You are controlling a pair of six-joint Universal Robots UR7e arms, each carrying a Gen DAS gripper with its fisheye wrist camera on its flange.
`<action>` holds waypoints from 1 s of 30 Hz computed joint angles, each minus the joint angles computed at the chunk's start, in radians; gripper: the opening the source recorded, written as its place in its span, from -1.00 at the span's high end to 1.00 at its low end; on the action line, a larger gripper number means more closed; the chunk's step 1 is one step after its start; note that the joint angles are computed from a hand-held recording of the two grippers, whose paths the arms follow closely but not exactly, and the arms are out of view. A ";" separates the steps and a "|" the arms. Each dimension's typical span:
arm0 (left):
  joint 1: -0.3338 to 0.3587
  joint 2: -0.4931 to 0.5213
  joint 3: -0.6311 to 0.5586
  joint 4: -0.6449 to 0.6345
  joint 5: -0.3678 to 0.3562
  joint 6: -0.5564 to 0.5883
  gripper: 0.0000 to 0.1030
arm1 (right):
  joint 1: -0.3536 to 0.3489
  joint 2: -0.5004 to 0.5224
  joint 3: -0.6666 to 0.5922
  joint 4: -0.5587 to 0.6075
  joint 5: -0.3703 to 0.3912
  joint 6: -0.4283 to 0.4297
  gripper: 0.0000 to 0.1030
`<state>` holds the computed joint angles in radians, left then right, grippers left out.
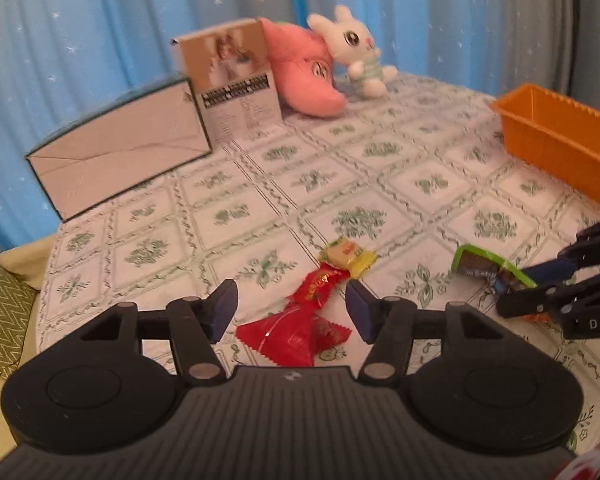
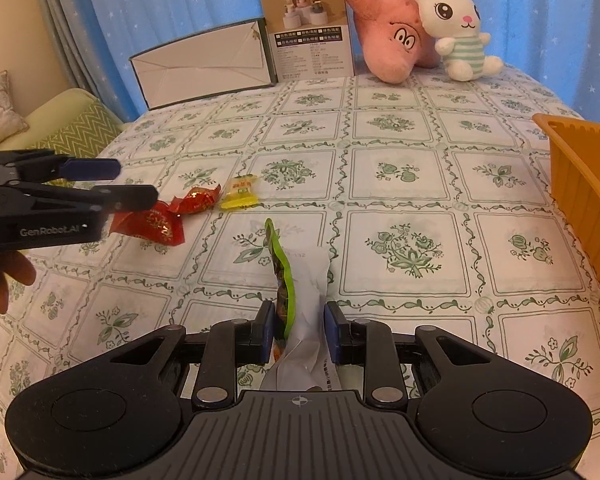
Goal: Organize snacks
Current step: 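Lift the white-and-green packet with the right tool while the left tool lifts the red bar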
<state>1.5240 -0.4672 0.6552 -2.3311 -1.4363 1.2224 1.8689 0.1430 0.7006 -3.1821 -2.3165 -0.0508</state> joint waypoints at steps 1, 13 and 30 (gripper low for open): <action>-0.003 0.011 -0.008 0.000 0.026 0.004 -0.10 | 0.000 0.003 -0.005 0.002 -0.002 -0.002 0.48; -0.011 0.033 -0.071 0.134 0.140 -0.097 0.11 | -0.003 0.003 -0.009 0.004 0.006 0.009 0.48; -0.026 -0.031 0.051 0.090 0.209 -0.302 0.58 | 0.011 -0.040 0.078 -0.045 -0.002 0.014 0.48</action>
<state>1.4977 -0.4978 0.7058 -2.2415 -1.2278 0.9204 1.8800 0.1030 0.7788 -3.2274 -2.3187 -0.0371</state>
